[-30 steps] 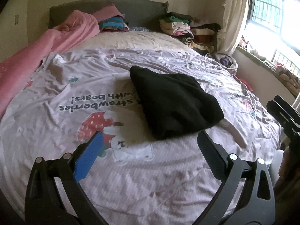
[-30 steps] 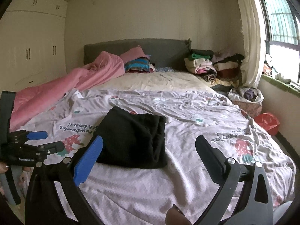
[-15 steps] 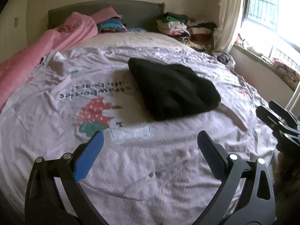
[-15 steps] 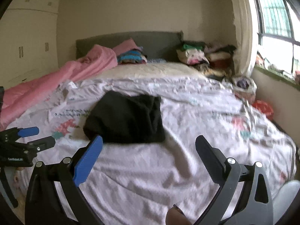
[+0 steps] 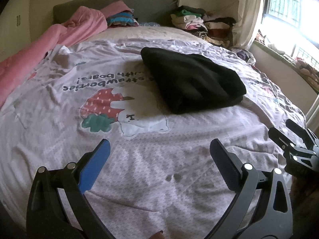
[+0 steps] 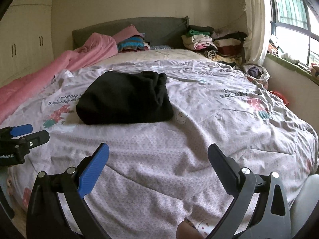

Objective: Fold small clothes

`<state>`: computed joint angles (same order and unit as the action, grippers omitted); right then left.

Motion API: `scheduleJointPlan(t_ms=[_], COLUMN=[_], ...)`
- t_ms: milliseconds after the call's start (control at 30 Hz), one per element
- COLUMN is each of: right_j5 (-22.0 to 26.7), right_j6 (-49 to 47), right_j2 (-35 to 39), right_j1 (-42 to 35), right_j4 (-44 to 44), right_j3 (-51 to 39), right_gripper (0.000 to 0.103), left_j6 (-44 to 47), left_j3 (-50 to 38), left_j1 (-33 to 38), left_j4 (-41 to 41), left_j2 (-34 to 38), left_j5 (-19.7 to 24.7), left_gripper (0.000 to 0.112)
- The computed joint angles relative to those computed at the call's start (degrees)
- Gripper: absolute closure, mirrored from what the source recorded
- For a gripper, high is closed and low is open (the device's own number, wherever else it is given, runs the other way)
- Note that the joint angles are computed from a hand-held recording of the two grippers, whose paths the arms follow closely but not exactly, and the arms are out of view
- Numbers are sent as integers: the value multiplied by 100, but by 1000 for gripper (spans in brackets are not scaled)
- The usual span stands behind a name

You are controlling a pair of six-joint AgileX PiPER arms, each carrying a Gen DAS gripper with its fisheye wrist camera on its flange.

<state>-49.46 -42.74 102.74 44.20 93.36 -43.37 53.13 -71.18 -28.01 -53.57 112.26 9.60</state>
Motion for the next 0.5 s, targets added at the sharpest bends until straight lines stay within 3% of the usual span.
scheduleJointPlan(t_ms=[167, 500], right_j5=[1, 5], right_j6=[5, 13], right_j2=[1, -29], right_j1=[2, 1], right_j4=[-1, 23], right_j3=[-2, 49], right_gripper=[5, 5], left_j6=[75, -543], left_j3=[-9, -11], left_j1=[11, -19], left_j4=[-74, 549], left_j2=[6, -9], left_j5=[-14, -73], left_gripper=[19, 19])
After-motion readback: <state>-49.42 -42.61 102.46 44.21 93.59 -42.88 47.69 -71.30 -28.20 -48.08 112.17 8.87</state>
